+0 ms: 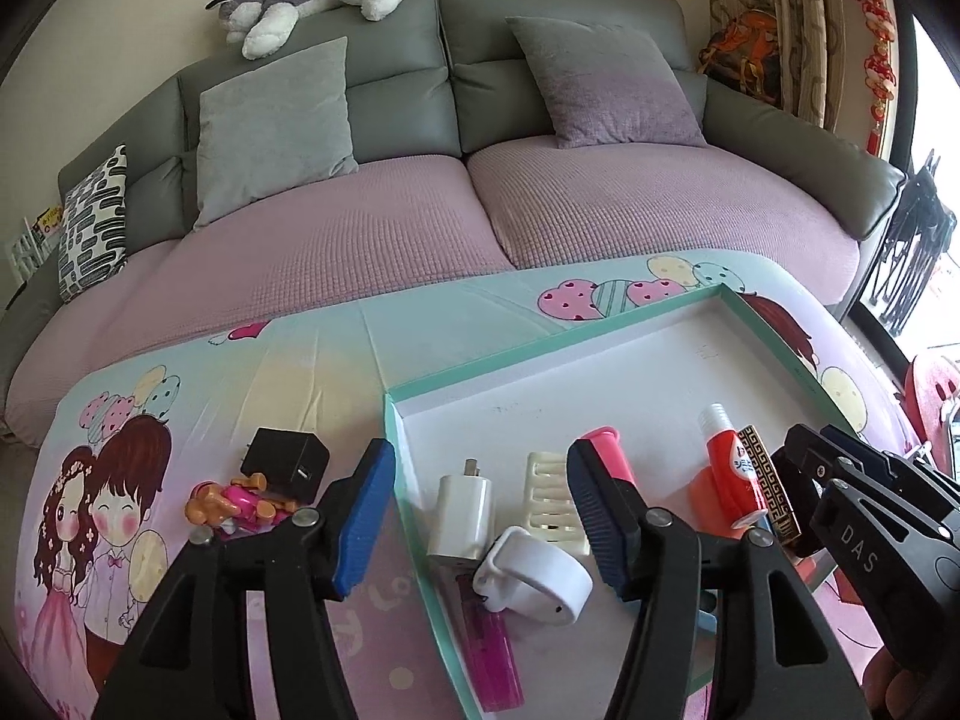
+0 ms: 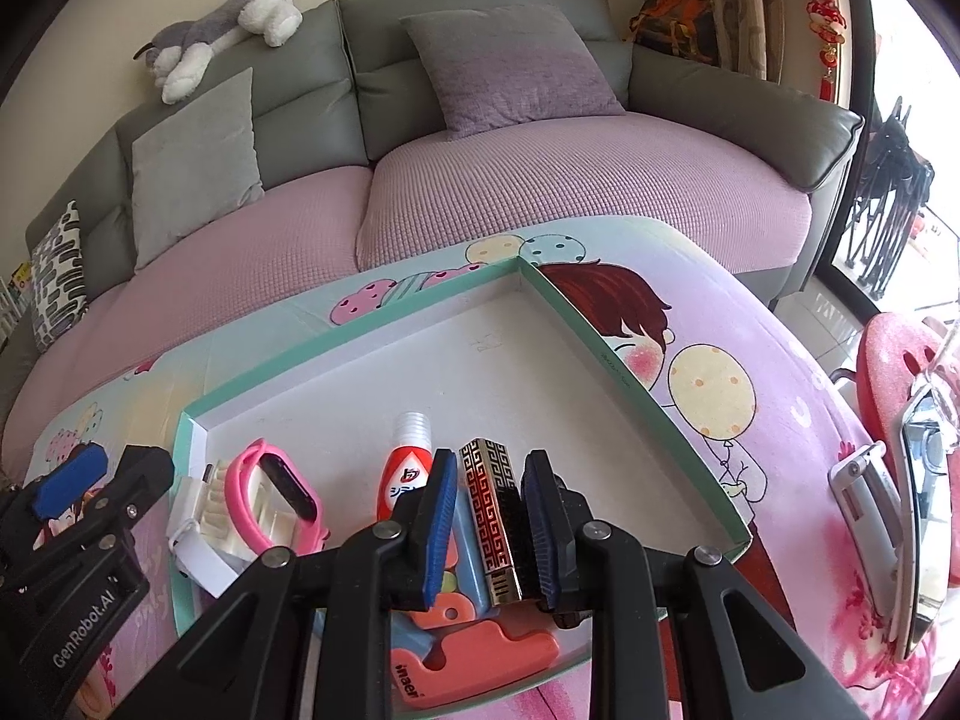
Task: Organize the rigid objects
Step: 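Open both tools to drop the pink band and patterned bar into the tray, then withdraw both tools from the tray toward the toy figure and black adapter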
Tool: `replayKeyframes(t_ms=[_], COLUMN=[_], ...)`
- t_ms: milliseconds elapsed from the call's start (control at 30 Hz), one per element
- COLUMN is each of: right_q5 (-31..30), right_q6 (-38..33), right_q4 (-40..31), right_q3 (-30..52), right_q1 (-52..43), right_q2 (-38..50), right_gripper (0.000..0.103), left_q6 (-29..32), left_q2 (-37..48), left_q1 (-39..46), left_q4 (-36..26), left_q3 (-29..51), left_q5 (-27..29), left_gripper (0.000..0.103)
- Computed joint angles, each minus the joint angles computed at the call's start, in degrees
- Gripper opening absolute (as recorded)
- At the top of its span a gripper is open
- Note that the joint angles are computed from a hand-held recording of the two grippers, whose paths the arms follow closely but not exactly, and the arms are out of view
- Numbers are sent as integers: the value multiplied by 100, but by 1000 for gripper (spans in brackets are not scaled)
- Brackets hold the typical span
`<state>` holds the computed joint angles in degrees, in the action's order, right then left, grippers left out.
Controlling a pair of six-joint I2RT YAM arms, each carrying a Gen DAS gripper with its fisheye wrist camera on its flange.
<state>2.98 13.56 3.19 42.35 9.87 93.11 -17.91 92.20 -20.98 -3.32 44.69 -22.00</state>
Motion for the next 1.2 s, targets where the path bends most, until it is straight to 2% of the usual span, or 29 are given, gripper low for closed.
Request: replayKeyframes(t_ms=[67,133,167,233,267,333,600,667,800,1200], right_q5=[30,64,63,64,71,100,182,201,256,592], right_q6=[-5,-10,-17,-38,-49,-68,-75,-70,-93,-137], right_q4=[-27,-37,-20,9,20,43,123,153,151,0], right_q3=[26,41,31,15,19,24,56,56,96,259], right_q1=[36,82,102,152,170,215,325,364,475,900], right_q2=[23,42,34,5,7,17,101,105,161,247], right_gripper=[28,42,54,56,57,65,99,103,103,103], left_q6=[-9,-54,-79,-139,-174,-237,-457,-490,-524,-389], left_q2=[-35,-42,-48,-41,-35,-41,-65,-87,-123,-411], left_q1=[121,250,313,448,511,636,1103,1163,1287,1939], left_q4=[36,34,38,38,37,61,143,179,253,374], left_q3=[-58,-91,-117,-155,-175,-234,-413,-462,-536,-797], left_q5=[14,-15,-23,-39,-53,-84,7,-19,-77,304], left_gripper=[70,73,73,75,83,92,95,95,96,96])
